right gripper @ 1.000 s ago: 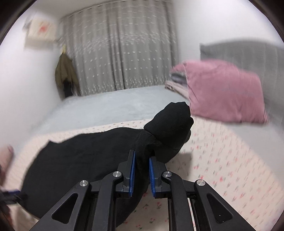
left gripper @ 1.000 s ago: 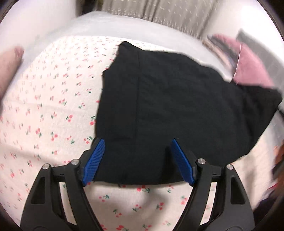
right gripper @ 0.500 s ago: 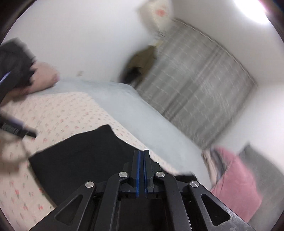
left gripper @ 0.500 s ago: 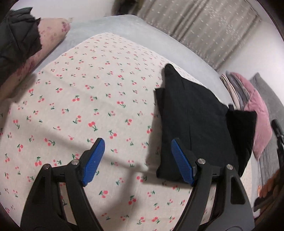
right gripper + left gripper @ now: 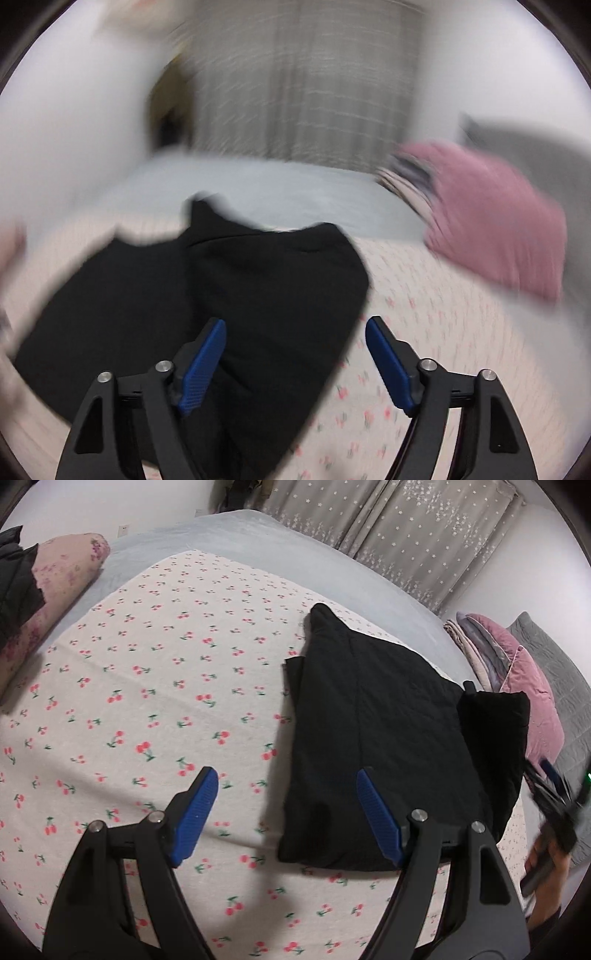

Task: Fold large clothes

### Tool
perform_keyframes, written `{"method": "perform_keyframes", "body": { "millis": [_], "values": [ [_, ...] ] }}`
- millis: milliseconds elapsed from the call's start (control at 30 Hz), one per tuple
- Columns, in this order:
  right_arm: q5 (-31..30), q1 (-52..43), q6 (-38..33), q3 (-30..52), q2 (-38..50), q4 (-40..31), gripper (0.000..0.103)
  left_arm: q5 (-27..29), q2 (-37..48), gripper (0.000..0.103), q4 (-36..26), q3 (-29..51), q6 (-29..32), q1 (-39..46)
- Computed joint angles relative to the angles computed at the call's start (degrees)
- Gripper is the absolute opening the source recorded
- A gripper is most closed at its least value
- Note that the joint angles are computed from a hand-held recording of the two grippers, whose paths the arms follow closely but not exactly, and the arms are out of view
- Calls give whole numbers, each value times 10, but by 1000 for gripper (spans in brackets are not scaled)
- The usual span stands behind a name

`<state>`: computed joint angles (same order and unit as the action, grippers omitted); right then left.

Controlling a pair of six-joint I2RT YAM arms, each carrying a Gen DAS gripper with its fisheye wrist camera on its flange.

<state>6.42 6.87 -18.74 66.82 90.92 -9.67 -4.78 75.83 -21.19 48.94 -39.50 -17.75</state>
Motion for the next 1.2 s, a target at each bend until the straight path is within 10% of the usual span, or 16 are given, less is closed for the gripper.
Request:
{"method": "perform_keyframes", "body": {
  "millis": [167,233,400,533,700,900,1033,1200],
  "values": [
    [144,85,11,227,201,-130,77,0,4,78,-4,1,-5,1],
    [169,78,74,298,256,-183,28,10,-4,78,-4,-9,-2,18],
    [55,15,259,185,139,-85,16,36,-28,78,-3,-33,8,59],
    [41,27,306,0,-32,125,16,58,-43,78,-1,-43,9,96],
    [86,275,-17,-126,-68,303,16,101,-48,78,15,-62,-8,150],
    [164,395,-137,-86,172,248,21,127,-60,78,19,-83,-17,174],
    [119,376,-58,-76,137,180,33,126,-74,78,21,-88,0,176],
    [-10,336,-29,-95,14,66,73,165,-66,78,50,-89,-22,175]
  ]
}}
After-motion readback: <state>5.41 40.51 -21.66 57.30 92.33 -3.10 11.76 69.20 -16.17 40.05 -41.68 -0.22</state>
